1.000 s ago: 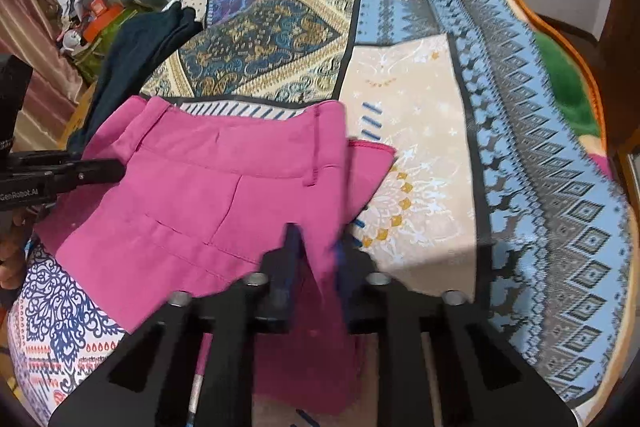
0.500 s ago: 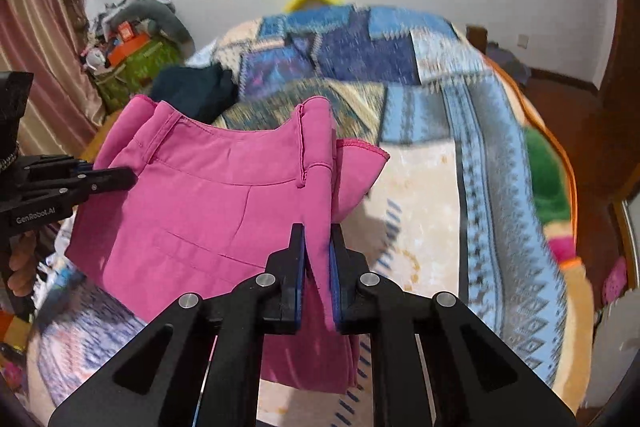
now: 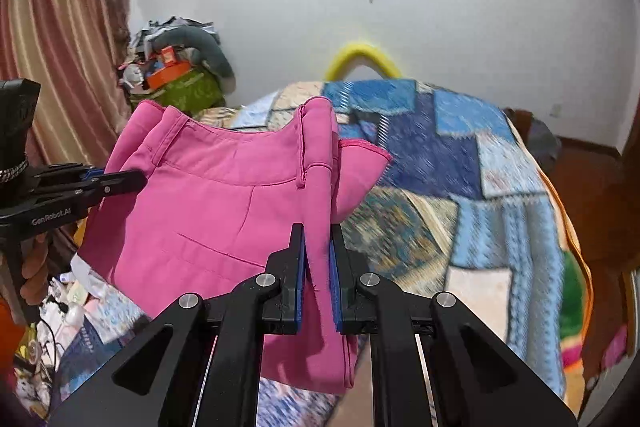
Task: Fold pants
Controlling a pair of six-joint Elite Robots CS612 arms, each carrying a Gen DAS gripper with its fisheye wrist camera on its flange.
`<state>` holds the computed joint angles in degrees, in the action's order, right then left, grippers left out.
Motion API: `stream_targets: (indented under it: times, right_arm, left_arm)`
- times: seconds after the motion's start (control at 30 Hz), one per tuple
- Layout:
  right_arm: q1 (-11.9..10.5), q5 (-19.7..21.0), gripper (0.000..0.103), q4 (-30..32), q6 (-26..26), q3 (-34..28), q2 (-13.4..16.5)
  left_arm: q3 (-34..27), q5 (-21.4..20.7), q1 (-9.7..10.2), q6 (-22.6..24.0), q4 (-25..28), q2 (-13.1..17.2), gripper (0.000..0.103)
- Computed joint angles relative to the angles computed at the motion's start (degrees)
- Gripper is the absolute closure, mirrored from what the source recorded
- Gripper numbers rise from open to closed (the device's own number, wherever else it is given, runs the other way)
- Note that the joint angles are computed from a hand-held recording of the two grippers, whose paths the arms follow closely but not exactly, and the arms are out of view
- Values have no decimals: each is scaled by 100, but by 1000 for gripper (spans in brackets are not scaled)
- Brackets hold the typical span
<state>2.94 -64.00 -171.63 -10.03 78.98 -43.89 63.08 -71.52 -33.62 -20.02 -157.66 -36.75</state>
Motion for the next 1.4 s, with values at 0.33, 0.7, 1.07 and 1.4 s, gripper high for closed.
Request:
stream_targets:
  times: [0.33,0.7,1.07,1.4]
  right_arm:
    - [423,-7,94,406,-107,-856,505]
    - [707,-274,94,1146,-62,-1509,1085]
    - [750,-539,81,1881,9,-1775,1237]
    - [657,-315,67,1412,123,-1126,763]
  left_arm:
    - [205,194,362,-408,49,-11,89]
    - [-246,92,638,-394,638,563,89]
    - [-321,-196,772,-857,975,746,57]
    - [759,-98,630,-948,153,-3,51]
